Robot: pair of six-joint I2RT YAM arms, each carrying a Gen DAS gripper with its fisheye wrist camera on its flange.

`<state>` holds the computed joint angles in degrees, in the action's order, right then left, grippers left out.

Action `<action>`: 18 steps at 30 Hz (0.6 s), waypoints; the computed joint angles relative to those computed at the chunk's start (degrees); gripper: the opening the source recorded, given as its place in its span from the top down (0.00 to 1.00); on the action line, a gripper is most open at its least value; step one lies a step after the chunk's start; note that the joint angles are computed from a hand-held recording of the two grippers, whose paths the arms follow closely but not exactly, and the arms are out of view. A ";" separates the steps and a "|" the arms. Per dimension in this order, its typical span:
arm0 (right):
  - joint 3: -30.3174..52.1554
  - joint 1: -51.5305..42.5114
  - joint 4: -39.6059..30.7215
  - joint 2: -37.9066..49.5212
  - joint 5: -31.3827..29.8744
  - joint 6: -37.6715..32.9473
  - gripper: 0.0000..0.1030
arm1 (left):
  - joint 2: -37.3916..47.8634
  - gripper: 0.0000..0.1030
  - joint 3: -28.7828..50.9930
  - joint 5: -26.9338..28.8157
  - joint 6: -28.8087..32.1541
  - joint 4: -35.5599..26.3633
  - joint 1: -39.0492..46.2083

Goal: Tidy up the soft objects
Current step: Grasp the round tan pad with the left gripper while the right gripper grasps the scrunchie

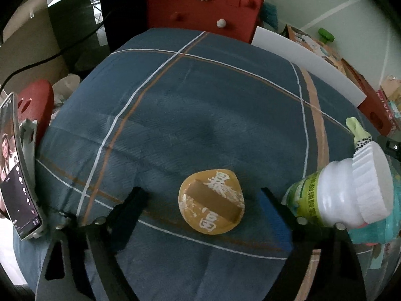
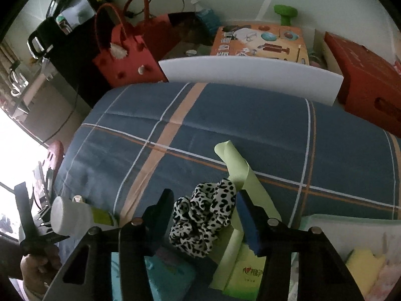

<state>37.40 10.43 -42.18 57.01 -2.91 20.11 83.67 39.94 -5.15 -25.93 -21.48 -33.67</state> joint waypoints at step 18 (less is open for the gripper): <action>-3.31 -3.40 3.05 -1.34 -2.83 0.69 0.78 | -3.25 0.52 -2.86 4.96 -0.73 3.13 2.31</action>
<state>34.09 7.03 -39.13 55.67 -5.74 20.80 80.43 37.08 -0.19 -26.67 -18.35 -31.35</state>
